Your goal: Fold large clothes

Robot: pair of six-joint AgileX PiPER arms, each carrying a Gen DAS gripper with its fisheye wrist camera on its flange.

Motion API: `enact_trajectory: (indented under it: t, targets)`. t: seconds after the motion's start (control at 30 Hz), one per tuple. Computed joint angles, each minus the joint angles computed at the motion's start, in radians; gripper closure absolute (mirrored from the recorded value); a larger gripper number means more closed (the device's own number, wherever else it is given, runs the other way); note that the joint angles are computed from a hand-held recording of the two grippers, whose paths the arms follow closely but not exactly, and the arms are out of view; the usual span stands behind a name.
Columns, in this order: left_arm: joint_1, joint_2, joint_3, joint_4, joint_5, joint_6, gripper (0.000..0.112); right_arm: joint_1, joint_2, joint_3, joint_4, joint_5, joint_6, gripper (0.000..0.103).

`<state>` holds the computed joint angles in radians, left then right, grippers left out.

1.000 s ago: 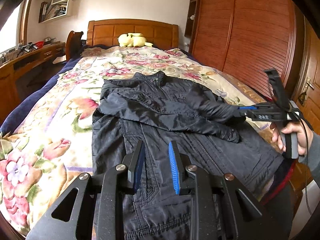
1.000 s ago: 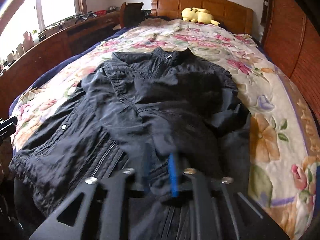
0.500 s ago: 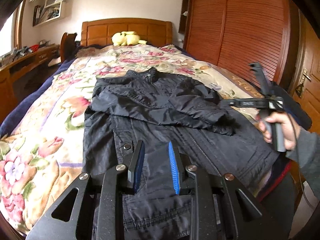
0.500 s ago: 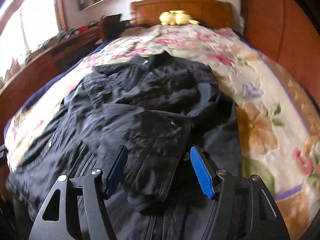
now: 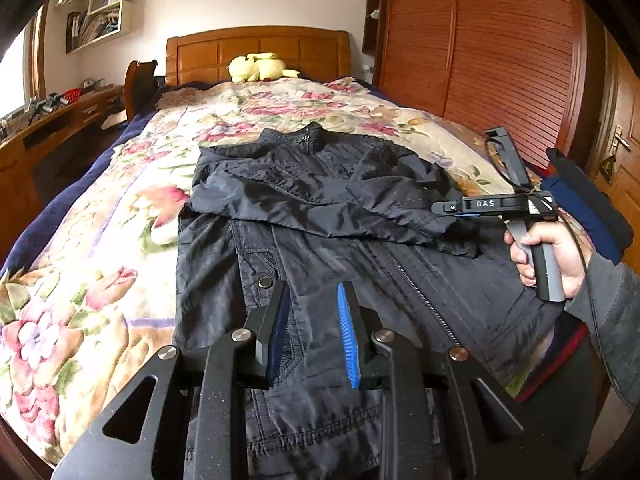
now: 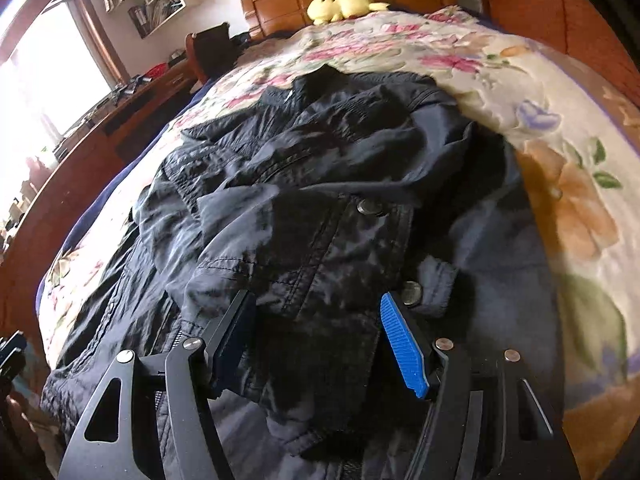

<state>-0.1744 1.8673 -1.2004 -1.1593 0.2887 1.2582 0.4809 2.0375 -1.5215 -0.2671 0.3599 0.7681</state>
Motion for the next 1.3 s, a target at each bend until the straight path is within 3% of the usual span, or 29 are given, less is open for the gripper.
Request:
enact_trajectory:
  t: [0.07, 0.1, 0.17, 0.27, 0.4, 0.5, 0.57, 0.67, 0.77, 0.83, 0.97, 1.07, 1.27, 1.3]
  targets:
    - [-0.001, 0.012, -0.009, 0.017, -0.007, -0.014, 0.087, -0.006, 0.016, -0.025, 0.097, -0.001, -0.122, 0.056]
    - [-0.002, 0.017, -0.011, 0.015, -0.012, -0.009, 0.087, -0.008, 0.021, -0.035, 0.134, 0.001, -0.175, 0.077]
    - [-0.002, 0.024, -0.007, -0.005, -0.023, 0.016, 0.087, -0.002, 0.025, -0.055, 0.129, 0.009, -0.214, 0.099]
    - [0.006, 0.037, -0.007, -0.024, -0.023, 0.03, 0.087, 0.008, 0.003, -0.054, 0.122, -0.034, -0.263, 0.101]
    - [0.024, 0.035, 0.007, -0.08, -0.025, 0.086, 0.087, 0.038, -0.019, -0.106, 0.01, -0.027, -0.208, 0.102]
    - [0.043, 0.032, 0.016, -0.103, -0.017, 0.111, 0.087, 0.06, -0.02, -0.153, -0.127, 0.024, -0.087, 0.102]
    - [0.054, 0.029, 0.025, -0.141, -0.011, 0.15, 0.087, 0.042, -0.021, -0.143, -0.083, 0.004, -0.124, 0.102]
    - [0.065, 0.032, 0.033, -0.163, -0.008, 0.177, 0.087, 0.045, 0.041, -0.21, -0.216, 0.132, -0.012, 0.094]
    - [0.071, 0.04, 0.035, -0.178, -0.007, 0.195, 0.087, 0.016, 0.067, -0.191, -0.254, 0.12, 0.051, 0.046]
    - [0.07, 0.045, 0.034, -0.18, -0.009, 0.195, 0.087, -0.023, 0.105, -0.215, -0.143, 0.117, -0.026, 0.034]
    - [0.067, 0.052, 0.031, -0.175, -0.007, 0.193, 0.087, -0.075, 0.21, -0.353, -0.009, 0.221, -0.134, 0.031]
    - [0.064, 0.055, 0.026, -0.154, -0.006, 0.179, 0.087, -0.109, 0.262, -0.423, 0.185, 0.211, -0.278, 0.031]
    - [0.058, 0.063, 0.023, -0.139, -0.01, 0.161, 0.087, -0.132, 0.327, -0.489, 0.286, 0.218, -0.354, 0.032]
    - [0.057, 0.064, 0.024, -0.139, -0.011, 0.162, 0.087, -0.127, 0.314, -0.462, 0.27, 0.197, -0.349, 0.038]
